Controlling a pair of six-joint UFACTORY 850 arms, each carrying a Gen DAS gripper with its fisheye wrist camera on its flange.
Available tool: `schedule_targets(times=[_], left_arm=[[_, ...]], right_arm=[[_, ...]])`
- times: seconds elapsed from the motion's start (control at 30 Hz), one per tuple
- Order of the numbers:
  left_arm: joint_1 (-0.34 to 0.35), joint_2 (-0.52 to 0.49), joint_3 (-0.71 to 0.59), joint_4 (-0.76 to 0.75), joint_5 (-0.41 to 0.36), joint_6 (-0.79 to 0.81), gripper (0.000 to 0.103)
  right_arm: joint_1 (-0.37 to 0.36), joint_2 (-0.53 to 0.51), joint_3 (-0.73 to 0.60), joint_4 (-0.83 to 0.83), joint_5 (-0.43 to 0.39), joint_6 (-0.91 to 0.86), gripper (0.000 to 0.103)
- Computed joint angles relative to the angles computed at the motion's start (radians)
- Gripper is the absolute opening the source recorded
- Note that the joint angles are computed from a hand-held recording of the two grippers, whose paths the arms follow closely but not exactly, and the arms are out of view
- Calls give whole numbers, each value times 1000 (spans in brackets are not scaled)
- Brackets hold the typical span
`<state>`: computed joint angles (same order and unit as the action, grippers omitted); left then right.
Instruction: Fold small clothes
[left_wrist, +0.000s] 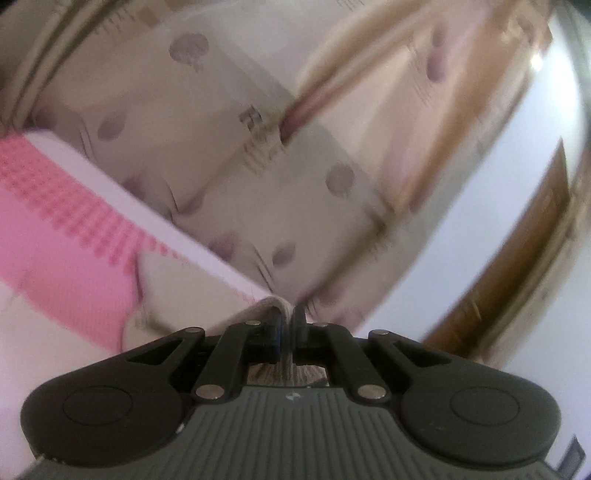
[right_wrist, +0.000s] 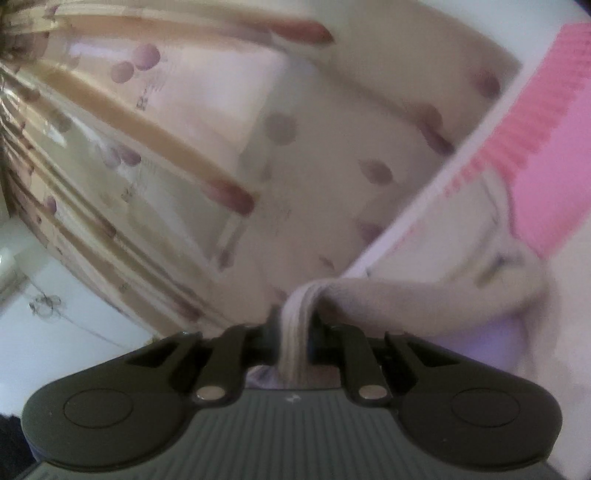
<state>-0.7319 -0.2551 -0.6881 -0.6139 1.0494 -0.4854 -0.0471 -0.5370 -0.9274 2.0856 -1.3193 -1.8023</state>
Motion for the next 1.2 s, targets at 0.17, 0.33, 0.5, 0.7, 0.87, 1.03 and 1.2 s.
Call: schedule_targets(times=[0.17, 0.33, 0.5, 0.7, 0.87, 1.03, 1.2], left_arm=[[93, -67, -117, -20, -34, 15, 4], [171, -201, -293, -54, -144, 133, 4], [223, -340, -445, -90, -273, 219, 4], [235, -393, -473, -171, -230, 263, 72], [208, -348, -413, -254, -86, 324, 102], [179, -276, -342, -208, -109, 363, 102], [160, -284, -359, -168, -208, 430, 102]], right_arm=[[34, -110, -197, 60, 89, 82, 13], [63, -253, -410, 107, 245, 178, 13], [88, -396, -593, 101, 380, 276, 15], [69, -493, -680, 102, 278, 421, 41], [53, -459, -602, 203, 119, 336, 78], [38, -392, -521, 141, 138, 255, 78], [62, -335, -493, 11, 311, 99, 79]])
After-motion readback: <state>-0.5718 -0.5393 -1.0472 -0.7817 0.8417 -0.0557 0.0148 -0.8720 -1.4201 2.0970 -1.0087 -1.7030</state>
